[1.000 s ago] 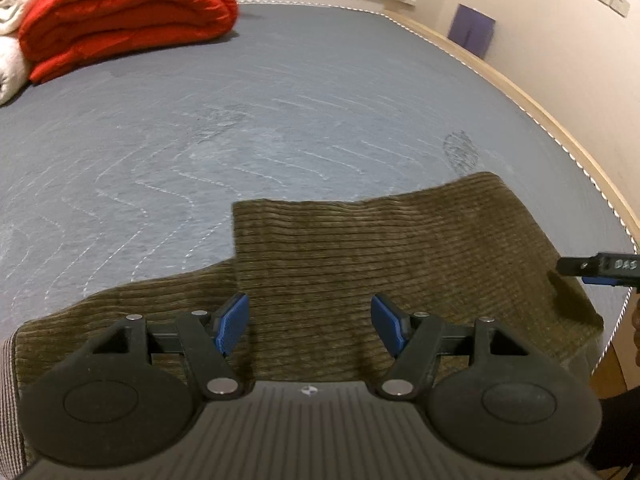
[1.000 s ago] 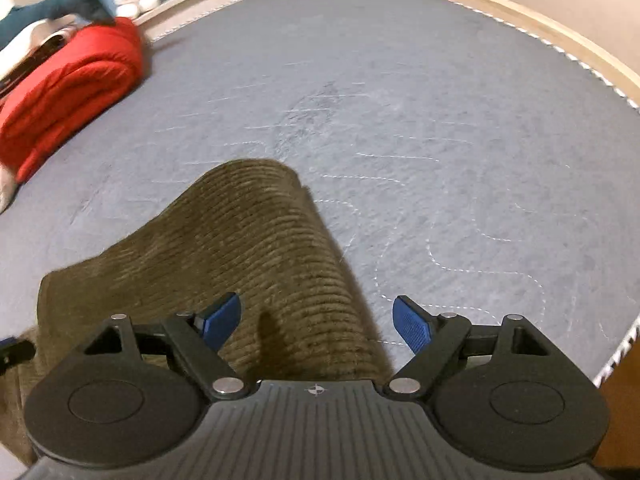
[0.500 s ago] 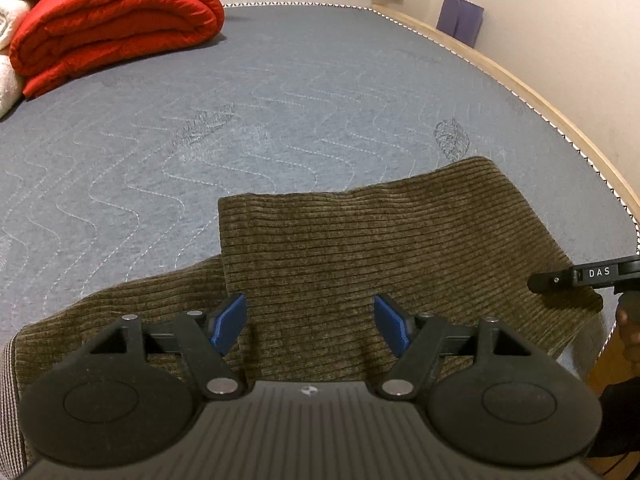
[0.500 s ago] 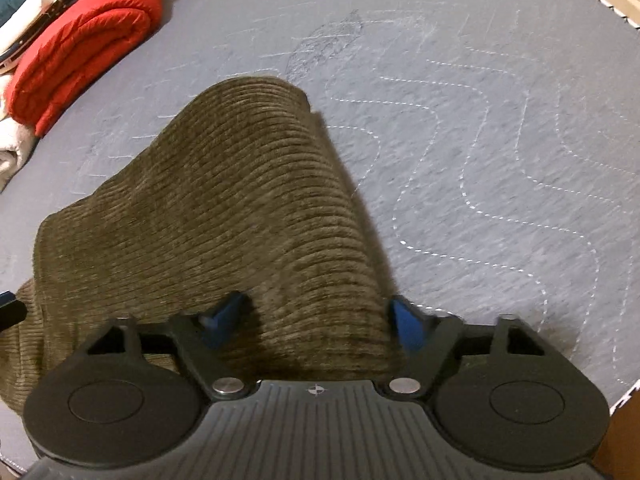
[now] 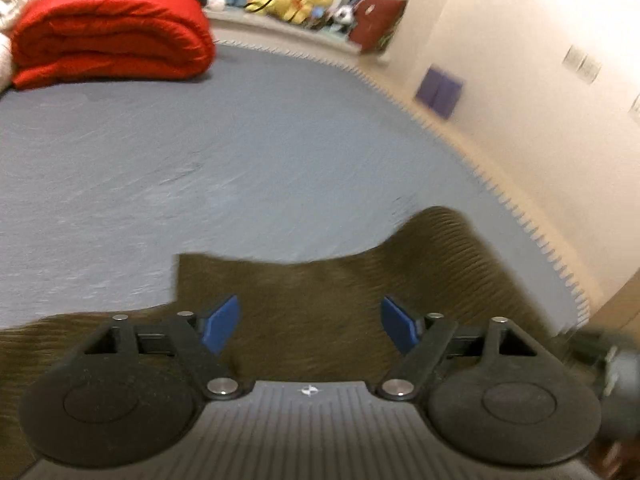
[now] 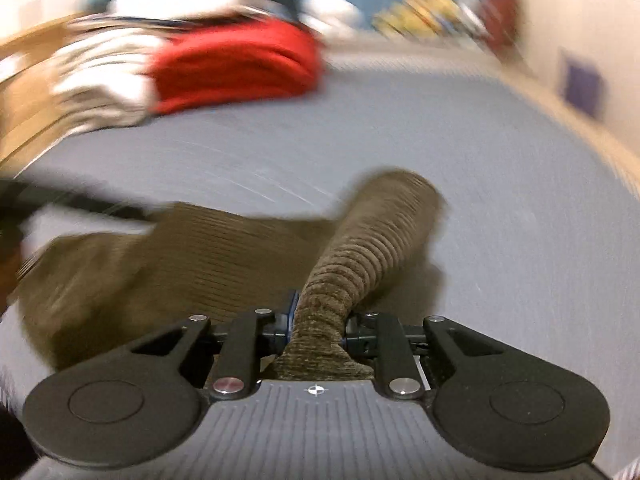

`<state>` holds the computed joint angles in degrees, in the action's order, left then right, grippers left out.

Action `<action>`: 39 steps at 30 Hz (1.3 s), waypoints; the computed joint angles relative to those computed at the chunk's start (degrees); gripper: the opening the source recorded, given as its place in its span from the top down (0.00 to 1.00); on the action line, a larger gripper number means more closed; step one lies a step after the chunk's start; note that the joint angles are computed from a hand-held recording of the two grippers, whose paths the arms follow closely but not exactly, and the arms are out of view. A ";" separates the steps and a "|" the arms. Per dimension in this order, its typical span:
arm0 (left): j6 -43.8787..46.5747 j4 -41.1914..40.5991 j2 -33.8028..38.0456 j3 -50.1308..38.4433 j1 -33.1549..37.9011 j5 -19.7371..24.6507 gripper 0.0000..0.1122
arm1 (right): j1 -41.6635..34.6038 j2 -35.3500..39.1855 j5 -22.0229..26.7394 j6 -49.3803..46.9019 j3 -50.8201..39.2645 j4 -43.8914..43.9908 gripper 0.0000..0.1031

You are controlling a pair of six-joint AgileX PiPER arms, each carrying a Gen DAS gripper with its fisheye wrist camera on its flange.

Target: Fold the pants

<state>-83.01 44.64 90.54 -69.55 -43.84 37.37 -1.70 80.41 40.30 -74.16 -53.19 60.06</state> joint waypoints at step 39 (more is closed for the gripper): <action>26.90 -27.69 -24.71 18.33 23.19 -1.20 0.82 | 4.46 0.84 19.93 -4.37 -10.33 12.86 0.29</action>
<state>-56.11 16.95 65.84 -51.22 -20.65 36.17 2.75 81.25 60.23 -78.54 -63.52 72.92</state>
